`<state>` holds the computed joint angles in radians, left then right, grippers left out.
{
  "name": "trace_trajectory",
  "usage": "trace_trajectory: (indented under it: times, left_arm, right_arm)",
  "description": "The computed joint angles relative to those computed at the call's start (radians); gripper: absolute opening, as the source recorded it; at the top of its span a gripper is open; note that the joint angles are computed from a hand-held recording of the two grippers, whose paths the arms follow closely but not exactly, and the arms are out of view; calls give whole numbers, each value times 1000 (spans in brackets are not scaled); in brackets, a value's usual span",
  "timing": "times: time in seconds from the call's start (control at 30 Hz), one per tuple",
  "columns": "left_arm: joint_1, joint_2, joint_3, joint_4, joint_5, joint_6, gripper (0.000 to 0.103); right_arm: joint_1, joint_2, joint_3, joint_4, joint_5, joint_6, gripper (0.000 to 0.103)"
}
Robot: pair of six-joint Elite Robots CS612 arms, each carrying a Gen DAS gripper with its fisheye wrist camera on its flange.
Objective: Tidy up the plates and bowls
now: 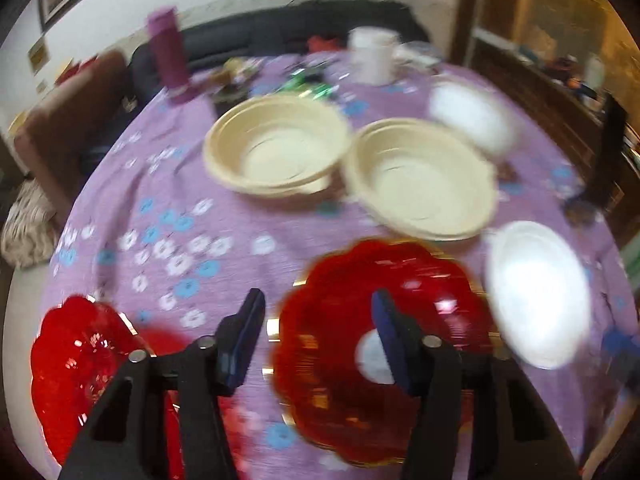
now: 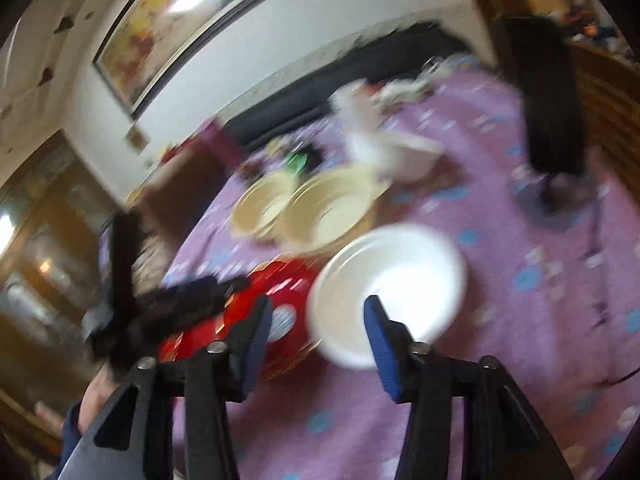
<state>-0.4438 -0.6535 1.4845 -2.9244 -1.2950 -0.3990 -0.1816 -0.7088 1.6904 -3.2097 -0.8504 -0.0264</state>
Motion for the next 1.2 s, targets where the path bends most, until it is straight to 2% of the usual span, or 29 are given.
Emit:
trace_trajectory:
  times: [0.03,0.07,0.13,0.23,0.4,0.5,0.6,0.63,0.67,0.77,0.87,1.03,1.2]
  left_arm:
    - [7,7,-12,30,1,-11,38]
    - [12,13,-21,48,-9,-17,34]
    - [18,25,-40,85,-9,-39,30]
    - [24,36,-51,94,-22,-49,30]
    - [26,54,-76,107,-45,-39,28]
    - [16,51,-66,87,-34,-16,26]
    - [13,41,-42,63,-56,-13,22]
    - [9,39,-37,55,-45,-9,22]
    - [6,34,-25,43,-37,-7,22]
    - [-3,13,26,-10,-32,-14,22]
    - [-12,-9,84,-72,-42,-6,22]
    - [-34,-26,148,-165,-13,-4,22]
    - [-40,-34,171,-201,-20,12,22]
  right_arm:
    - [10,-1,-2,54,3,-34,35]
    - [16,1,-4,82,-2,-48,35]
    - [33,5,-4,130,-27,-70,35]
    - [50,10,-10,193,-52,-95,35]
    - [60,31,-33,225,-102,-50,35]
    - [62,50,-57,232,-105,-14,35]
    - [65,58,-67,225,-109,-7,34]
    - [65,59,-69,226,-106,-6,21]
    - [65,58,-70,229,-110,-14,18]
    - [71,48,-56,195,-153,-45,18]
    - [65,37,-36,172,-158,-74,18]
    - [60,20,-1,110,-180,-98,18]
    - [60,12,21,42,-203,-99,18]
